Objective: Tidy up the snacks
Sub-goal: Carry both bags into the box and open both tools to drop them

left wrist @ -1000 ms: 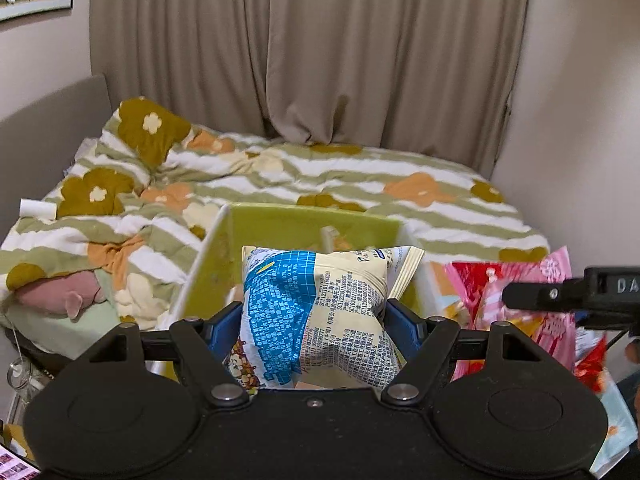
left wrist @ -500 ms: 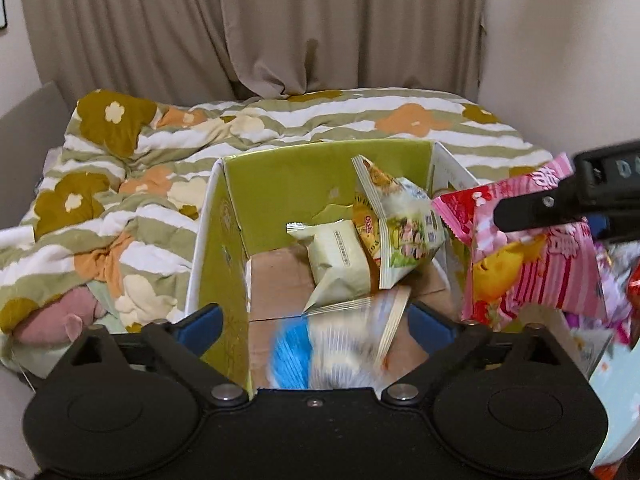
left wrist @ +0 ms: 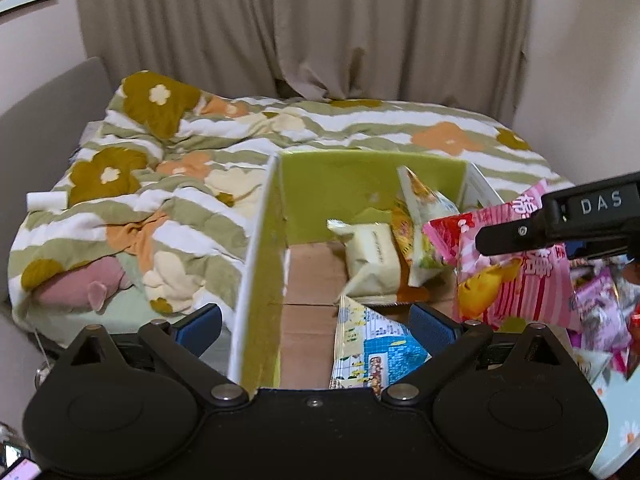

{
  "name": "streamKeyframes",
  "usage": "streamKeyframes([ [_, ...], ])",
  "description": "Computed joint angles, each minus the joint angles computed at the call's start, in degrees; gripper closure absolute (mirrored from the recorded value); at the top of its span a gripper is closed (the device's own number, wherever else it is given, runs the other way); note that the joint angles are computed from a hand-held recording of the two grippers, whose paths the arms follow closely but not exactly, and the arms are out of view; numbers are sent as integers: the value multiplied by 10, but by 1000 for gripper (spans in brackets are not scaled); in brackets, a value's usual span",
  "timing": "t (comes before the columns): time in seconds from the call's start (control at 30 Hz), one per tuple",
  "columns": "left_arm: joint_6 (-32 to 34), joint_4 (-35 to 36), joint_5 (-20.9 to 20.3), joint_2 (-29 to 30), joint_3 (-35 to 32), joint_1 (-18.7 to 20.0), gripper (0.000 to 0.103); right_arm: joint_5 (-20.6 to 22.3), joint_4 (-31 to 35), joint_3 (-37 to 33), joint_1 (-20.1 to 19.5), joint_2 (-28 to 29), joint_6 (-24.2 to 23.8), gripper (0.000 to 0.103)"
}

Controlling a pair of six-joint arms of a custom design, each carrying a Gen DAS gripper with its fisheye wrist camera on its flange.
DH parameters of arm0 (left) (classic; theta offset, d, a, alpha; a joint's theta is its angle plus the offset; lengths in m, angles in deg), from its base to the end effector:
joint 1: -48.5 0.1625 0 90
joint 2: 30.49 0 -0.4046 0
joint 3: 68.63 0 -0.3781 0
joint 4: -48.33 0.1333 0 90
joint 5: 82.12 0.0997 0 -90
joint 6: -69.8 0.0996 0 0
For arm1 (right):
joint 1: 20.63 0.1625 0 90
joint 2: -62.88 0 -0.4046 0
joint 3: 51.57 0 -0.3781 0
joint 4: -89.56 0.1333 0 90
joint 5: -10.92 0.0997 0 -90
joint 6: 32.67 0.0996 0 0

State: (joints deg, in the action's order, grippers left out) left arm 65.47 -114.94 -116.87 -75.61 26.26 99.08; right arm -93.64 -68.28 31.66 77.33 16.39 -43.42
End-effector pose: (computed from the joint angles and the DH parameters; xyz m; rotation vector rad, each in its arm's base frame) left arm -0.2426 -0.6339 0.1482 0.4433 2.2118 -0.8701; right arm 0.2065 -0.6948 0.1987 0.3542 -2.7580 0.7644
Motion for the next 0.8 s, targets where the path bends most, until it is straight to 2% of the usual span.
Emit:
streamKeyframes([
  [0.13, -17, 1, 10, -2, 1, -3, 2, 8, 17, -17, 3, 10, -14, 24],
  [0.2, -23, 1, 16, -2, 4, -4, 2, -3, 14, -19, 6, 14, -20, 14],
  [0.23, -28, 2, 17, -3, 6, -4, 1, -4, 9, -17, 6, 14, -24, 2],
  [0.27, -34, 5, 17, -3, 7, -5, 1, -5, 4, -14, 6, 13, -26, 0],
  [0.47, -53, 10, 18, -9, 16, -9, 2, 7, -38, 14, 1, 0, -34, 0],
  [0.8, -35, -23, 16, -23, 34, -20, 2, 15, -81, 55, 7, -23, -50, 0],
])
